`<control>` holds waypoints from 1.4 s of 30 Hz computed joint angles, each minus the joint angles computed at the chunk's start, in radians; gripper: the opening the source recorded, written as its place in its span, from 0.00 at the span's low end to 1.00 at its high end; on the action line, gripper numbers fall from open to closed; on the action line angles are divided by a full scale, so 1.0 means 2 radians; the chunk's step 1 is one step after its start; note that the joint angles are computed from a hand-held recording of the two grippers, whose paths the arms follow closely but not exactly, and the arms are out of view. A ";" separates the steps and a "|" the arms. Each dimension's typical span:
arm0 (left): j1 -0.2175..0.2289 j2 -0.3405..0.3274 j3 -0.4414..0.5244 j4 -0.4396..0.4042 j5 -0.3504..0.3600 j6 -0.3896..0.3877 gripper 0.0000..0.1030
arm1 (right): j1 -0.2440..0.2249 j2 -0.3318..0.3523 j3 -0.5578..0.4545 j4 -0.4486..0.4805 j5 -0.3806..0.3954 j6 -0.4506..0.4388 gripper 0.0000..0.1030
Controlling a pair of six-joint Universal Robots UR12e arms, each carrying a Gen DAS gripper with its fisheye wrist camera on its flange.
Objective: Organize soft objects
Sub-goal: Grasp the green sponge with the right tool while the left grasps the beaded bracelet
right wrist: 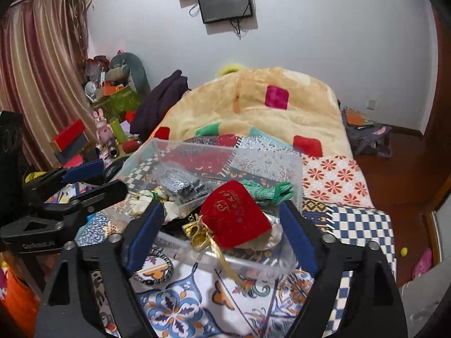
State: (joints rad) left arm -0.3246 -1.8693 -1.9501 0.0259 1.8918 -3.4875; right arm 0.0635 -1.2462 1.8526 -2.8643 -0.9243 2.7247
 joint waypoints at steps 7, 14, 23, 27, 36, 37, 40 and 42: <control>-0.021 0.023 -0.021 0.013 0.012 -0.004 0.97 | -0.016 -0.037 0.032 0.019 0.005 -0.033 0.90; -0.037 0.031 -0.038 -0.009 0.007 -0.028 0.98 | -0.027 -0.068 0.076 0.047 -0.009 -0.072 0.97; -0.040 0.035 -0.059 -0.065 -0.023 -0.077 0.98 | -0.026 -0.068 0.093 0.132 -0.045 -0.118 0.97; -0.041 0.033 -0.065 -0.078 -0.030 -0.088 0.98 | -0.024 -0.065 0.095 0.158 -0.055 -0.126 0.96; -0.032 0.020 -0.056 -0.091 -0.035 -0.083 0.98 | -0.026 -0.059 0.084 0.213 -0.044 -0.147 0.63; -0.031 0.018 -0.053 -0.093 -0.031 -0.081 0.98 | -0.028 -0.059 0.083 0.212 -0.040 -0.146 0.62; -0.024 0.011 -0.043 -0.100 -0.037 -0.073 0.98 | -0.031 -0.057 0.080 0.193 -0.029 -0.131 0.61; -0.020 0.006 -0.036 -0.105 -0.043 -0.071 0.97 | -0.033 -0.054 0.076 0.182 -0.019 -0.121 0.61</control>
State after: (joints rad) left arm -0.3641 -1.8571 -2.0222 -0.1846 1.8060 -3.6295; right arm -0.0028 -1.3551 2.0052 -2.5005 -0.9627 2.4837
